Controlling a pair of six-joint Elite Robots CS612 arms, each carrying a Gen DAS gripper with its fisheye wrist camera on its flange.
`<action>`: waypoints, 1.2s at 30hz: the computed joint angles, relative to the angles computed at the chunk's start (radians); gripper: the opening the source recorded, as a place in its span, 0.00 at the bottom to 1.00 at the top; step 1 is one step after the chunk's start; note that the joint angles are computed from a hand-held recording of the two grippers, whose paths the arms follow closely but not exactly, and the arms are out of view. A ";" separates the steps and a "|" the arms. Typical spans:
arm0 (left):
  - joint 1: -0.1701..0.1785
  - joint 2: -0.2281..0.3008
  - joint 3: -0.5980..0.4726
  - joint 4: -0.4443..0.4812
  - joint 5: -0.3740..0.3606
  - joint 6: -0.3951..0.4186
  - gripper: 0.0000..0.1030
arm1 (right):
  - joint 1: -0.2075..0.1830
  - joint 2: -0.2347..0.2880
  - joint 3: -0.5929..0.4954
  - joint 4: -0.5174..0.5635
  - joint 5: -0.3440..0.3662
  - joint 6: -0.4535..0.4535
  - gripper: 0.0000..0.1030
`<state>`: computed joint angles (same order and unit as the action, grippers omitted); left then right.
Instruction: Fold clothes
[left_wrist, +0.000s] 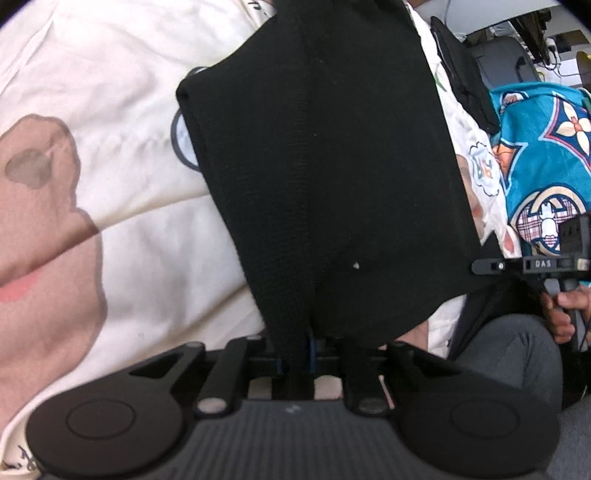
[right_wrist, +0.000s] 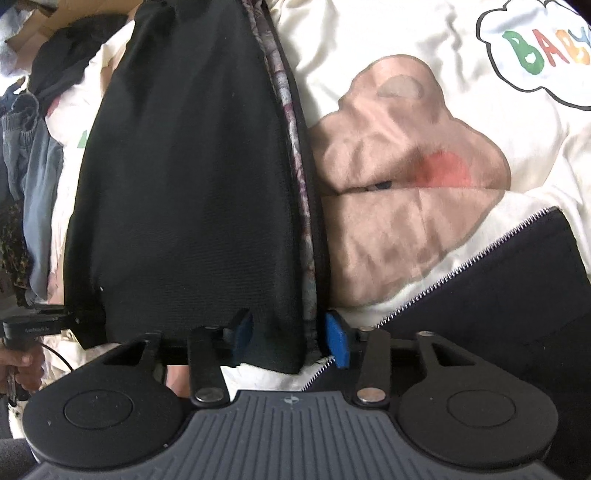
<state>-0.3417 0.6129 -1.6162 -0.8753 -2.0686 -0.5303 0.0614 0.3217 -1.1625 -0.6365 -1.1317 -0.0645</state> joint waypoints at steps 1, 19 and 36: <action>0.002 0.001 -0.001 0.001 -0.004 0.003 0.17 | 0.000 -0.001 0.006 -0.004 -0.008 0.004 0.52; -0.002 0.023 -0.026 -0.001 -0.027 0.036 0.32 | -0.023 -0.021 0.065 0.026 0.003 -0.020 0.35; -0.008 0.022 -0.027 -0.006 0.008 0.043 0.32 | -0.052 -0.022 0.049 -0.069 -0.071 0.031 0.70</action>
<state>-0.3499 0.6345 -1.6430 -0.8816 -2.0608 -0.4871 0.0094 0.2997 -1.1137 -0.7050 -1.2023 -0.0338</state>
